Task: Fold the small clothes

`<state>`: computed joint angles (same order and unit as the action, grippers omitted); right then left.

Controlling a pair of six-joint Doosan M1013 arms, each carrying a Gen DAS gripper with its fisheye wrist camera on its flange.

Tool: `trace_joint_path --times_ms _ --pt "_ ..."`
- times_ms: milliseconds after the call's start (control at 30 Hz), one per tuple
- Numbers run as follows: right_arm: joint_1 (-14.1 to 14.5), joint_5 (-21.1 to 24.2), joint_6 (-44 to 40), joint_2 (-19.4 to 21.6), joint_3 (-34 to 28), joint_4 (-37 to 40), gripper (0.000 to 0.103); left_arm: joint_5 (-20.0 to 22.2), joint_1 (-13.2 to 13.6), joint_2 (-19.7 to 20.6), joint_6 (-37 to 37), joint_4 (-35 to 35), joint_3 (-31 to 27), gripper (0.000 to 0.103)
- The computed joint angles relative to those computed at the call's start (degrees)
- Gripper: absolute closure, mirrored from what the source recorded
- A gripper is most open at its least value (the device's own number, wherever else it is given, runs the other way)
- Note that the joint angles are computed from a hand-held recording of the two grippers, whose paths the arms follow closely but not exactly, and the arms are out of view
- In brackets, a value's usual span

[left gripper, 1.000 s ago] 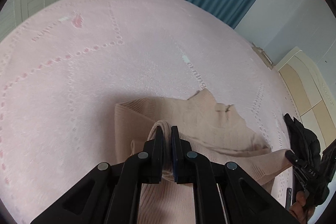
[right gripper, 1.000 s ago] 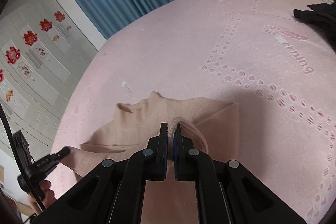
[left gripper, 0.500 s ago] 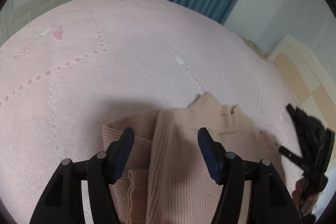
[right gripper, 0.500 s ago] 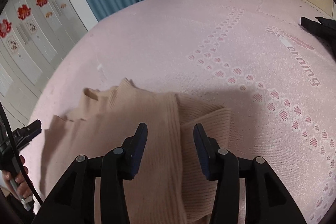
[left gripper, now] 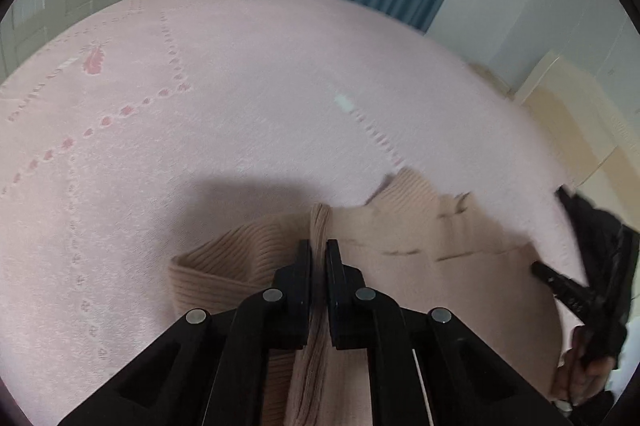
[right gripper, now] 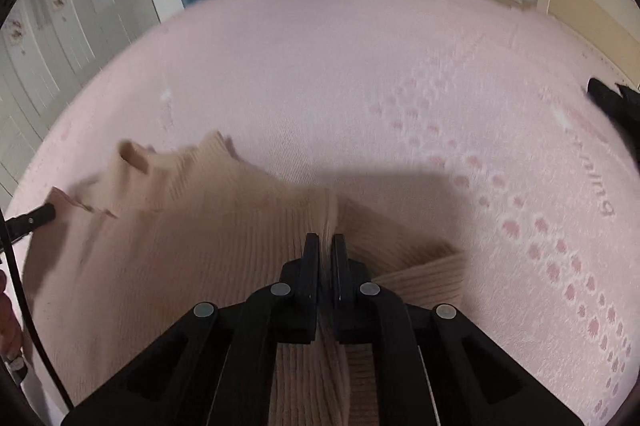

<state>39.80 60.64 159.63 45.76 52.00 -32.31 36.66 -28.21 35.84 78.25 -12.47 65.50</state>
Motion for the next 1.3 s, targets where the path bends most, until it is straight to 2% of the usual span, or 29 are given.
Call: trace_joint_path --times_ms 33,100,267,333,433,500,533,567,600,700,767,933,1067,1200,1300 --pt "0.1 -1.3 2.6 -0.9 1.5 -1.1 0.098 -1.6 0.1 -0.4 0.5 -0.8 0.6 0.096" --pt "-0.2 -3.1 6.0 -2.0 3.5 -1.6 0.098 -1.1 0.2 0.1 -1.5 0.9 -0.1 0.096" --pt "-0.6 3.6 -0.2 1.2 -1.3 1.9 0.098 5.9 0.4 3.0 -5.5 3.4 -3.9 0.094" --pt "-0.4 6.2 -2.4 2.1 -3.1 1.6 0.097 5.6 0.3 2.8 -5.4 3.4 -3.4 0.092" --pt "0.0 5.9 -1.8 1.1 -2.2 1.3 0.091 6.1 0.3 2.0 -4.4 2.4 -2.8 0.081" --pt "0.9 5.6 -0.6 -0.3 -0.8 -0.1 0.085 5.9 0.1 0.7 -4.1 3.2 -1.3 0.08" --pt "1.6 5.5 -0.2 -0.8 -0.4 -1.4 0.08 5.5 -0.1 -0.1 -4.3 4.3 -0.3 0.08" --pt "2.0 5.5 -0.2 -1.1 -0.2 -1.9 0.075 5.2 -0.3 -0.9 -4.6 5.3 0.8 0.074" --pt "2.5 5.7 -0.3 -1.3 -0.4 -2.3 0.073 5.0 -0.5 -1.9 -4.7 6.0 2.1 0.063" --pt "4.4 4.7 -1.8 -1.2 -1.6 -1.4 0.072 2.5 -0.9 -5.2 -5.2 7.0 6.9 0.044" --pt "5.6 4.3 -3.5 -0.5 -3.0 -0.7 0.062 1.4 -1.0 -7.0 -4.7 7.1 9.5 0.043" --pt "8.1 3.0 -6.4 1.9 -6.8 2.2 0.06 2.1 -1.1 -10.4 -3.4 5.8 14.8 0.042" --pt "8.8 8.2 -7.5 5.8 -12.3 2.7 0.06 1.7 -0.8 -11.8 -1.9 2.8 18.2 0.042" --pt "8.6 13.7 -5.7 9.3 -18.0 2.3 0.06 0.5 0.1 -11.2 1.3 0.1 18.9 0.042" --pt "8.2 20.6 -8.6 13.8 -27.0 0.9 0.06 -1.2 0.8 -10.7 4.3 -2.2 18.6 0.041"
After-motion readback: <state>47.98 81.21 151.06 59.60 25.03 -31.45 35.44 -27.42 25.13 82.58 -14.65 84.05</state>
